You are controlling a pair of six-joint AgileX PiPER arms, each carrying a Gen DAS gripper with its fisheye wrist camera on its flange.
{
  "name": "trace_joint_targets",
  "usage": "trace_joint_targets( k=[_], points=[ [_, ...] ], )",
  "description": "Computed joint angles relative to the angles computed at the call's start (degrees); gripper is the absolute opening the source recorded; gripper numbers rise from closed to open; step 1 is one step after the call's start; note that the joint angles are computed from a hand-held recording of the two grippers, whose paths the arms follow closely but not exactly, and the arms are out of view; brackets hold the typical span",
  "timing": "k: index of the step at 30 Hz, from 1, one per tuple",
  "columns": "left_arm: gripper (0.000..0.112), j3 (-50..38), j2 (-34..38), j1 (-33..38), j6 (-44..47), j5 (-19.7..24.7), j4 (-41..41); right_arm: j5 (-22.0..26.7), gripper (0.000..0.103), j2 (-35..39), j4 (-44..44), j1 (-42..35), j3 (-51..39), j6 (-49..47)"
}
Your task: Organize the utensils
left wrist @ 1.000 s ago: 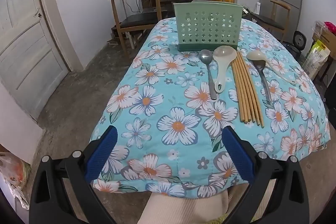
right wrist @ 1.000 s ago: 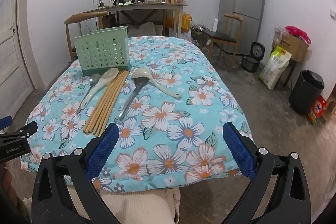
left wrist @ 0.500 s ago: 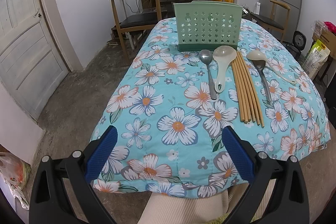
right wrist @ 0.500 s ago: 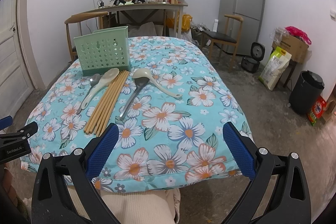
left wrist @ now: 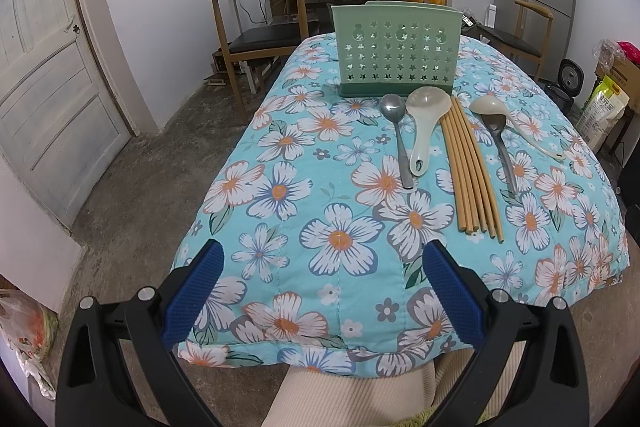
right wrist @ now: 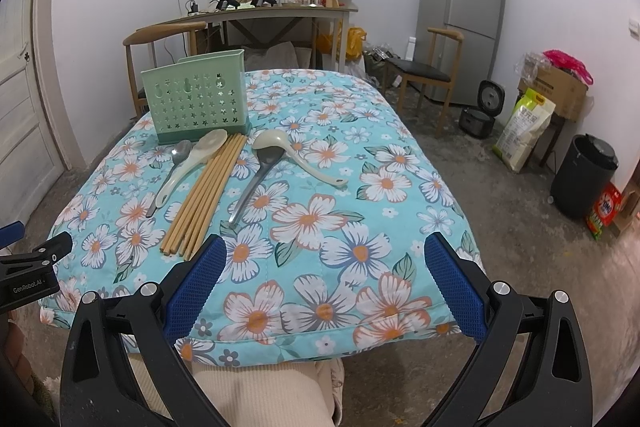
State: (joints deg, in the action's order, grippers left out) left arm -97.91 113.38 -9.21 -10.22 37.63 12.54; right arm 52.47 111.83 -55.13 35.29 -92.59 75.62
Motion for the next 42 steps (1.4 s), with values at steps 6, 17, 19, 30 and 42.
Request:
trace_joint_targets(
  k=[6, 17, 19, 30, 42],
  points=[
    [0.097, 0.0, 0.0, 0.0, 0.0, 0.0, 0.0, -0.1, 0.095, -0.2, 0.0, -0.1, 0.3, 0.1],
    [0.097, 0.0, 0.1, 0.1, 0.2, -0.1, -0.2, 0.0, 0.095, 0.2, 0.1, -0.1, -0.2, -0.1],
    [0.097, 0.0, 0.1, 0.1, 0.1, -0.1, -0.1, -0.1, 0.095, 0.0, 0.0, -0.1, 0.0, 0.0],
    [0.097, 0.0, 0.1, 0.1, 0.2, -0.1, -0.1, -0.2, 0.095, -0.1, -0.1, 0.0, 0.2, 0.2],
    [0.097, -0.1, 0.1, 0.0, 0.1, 0.0, 0.0, -0.5, 0.095, 0.0, -0.1, -0.3, 0.3, 0.2]
  ],
)
